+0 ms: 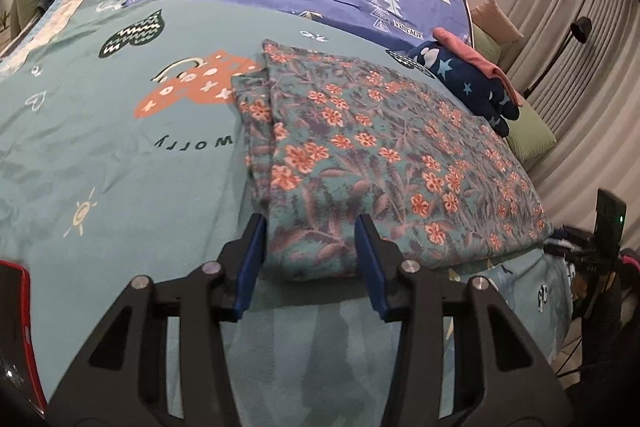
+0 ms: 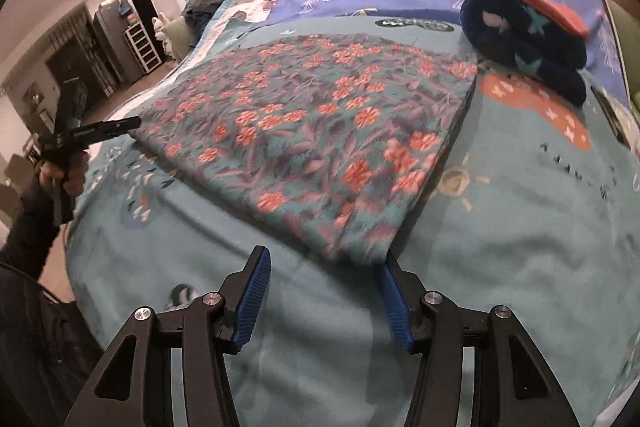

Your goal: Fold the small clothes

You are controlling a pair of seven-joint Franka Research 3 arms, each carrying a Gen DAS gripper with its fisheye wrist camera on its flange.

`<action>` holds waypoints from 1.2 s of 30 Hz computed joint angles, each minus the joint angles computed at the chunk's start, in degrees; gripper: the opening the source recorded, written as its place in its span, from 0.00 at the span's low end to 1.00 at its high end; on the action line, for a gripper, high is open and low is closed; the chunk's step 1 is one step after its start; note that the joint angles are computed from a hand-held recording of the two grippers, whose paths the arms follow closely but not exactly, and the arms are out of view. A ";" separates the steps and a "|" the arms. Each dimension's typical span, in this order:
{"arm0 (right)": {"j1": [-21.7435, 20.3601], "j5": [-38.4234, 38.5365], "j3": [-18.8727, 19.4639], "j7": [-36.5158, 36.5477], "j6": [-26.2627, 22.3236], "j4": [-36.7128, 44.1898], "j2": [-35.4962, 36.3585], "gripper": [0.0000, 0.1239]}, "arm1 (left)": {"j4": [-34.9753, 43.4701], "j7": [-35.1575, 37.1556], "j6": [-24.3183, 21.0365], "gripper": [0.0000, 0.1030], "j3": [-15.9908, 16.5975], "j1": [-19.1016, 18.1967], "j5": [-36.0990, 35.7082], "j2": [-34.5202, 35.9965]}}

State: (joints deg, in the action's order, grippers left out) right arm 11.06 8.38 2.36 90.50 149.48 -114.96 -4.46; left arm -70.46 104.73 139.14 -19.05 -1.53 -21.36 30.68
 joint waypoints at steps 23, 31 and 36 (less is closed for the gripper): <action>-0.08 20.79 -4.24 -2.26 2.38 -10.67 -9.11 0.10 | -7.78 -5.67 -1.99 0.06 1.84 1.68 3.89 -5.58; 4.20 50.51 -4.53 -14.25 7.93 -4.01 -0.32 0.52 | -8.20 1.08 -1.43 0.60 -0.32 1.81 -8.47 -5.06; 1.26 44.19 -2.21 4.02 10.47 0.04 4.45 0.07 | 2.15 -9.25 -4.37 0.07 -0.04 1.38 -10.88 2.49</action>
State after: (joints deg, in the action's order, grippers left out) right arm 12.32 52.57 0.15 94.52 159.96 -114.92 -0.01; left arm -68.32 95.49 134.76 -19.10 -0.15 -32.23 33.17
